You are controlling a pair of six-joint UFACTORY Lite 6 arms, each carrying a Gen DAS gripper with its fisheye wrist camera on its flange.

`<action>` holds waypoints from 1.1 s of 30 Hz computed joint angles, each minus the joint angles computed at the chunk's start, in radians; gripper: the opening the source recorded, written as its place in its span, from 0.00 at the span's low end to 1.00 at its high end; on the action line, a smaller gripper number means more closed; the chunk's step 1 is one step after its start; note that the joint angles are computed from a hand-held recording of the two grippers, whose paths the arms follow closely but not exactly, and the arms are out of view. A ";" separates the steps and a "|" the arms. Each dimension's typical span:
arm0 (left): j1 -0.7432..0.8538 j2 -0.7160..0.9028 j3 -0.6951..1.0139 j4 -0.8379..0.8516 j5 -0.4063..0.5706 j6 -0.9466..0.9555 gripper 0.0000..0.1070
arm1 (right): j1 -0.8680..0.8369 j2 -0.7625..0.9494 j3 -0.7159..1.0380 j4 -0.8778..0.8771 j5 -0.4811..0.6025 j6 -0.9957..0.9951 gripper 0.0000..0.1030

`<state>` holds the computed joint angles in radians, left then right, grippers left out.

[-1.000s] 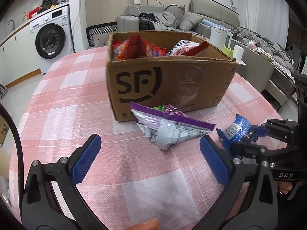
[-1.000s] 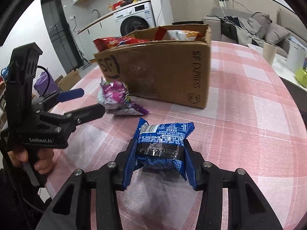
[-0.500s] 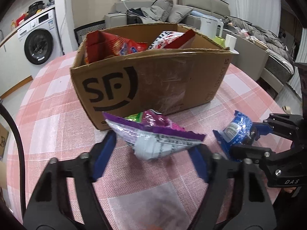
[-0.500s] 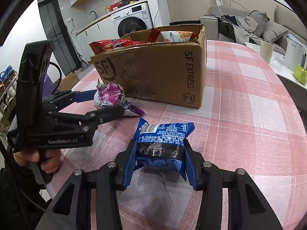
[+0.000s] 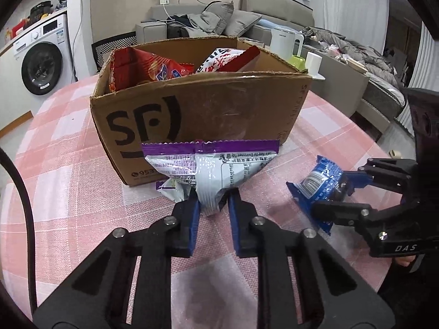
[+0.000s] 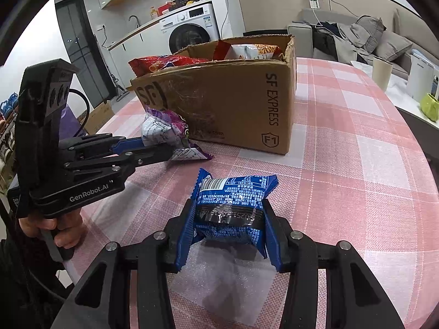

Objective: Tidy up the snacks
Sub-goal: 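Grasp the blue biscuit pack with the right gripper while the left grasps the purple-white snack bag, then lift both held packs and carry them over the cardboard box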

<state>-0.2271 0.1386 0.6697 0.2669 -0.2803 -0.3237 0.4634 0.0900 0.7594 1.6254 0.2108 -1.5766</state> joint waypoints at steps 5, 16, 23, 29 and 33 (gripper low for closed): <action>0.010 -0.057 -0.062 0.060 -0.030 -0.049 0.14 | -0.002 -0.009 -0.004 0.005 0.000 -0.001 0.45; 0.029 -0.253 -0.197 0.188 -0.032 -0.160 0.14 | -0.007 -0.080 -0.046 0.089 0.000 -0.071 0.45; 0.085 -0.382 -0.253 0.449 -0.028 -0.398 0.14 | -0.038 -0.155 -0.086 0.196 0.039 -0.163 0.45; 0.131 -0.536 -0.302 0.731 -0.007 -0.663 0.14 | -0.053 -0.207 -0.102 0.213 0.054 -0.171 0.45; 0.162 -0.643 -0.309 1.001 0.007 -0.935 0.14 | -0.073 -0.237 -0.096 0.176 0.064 -0.127 0.45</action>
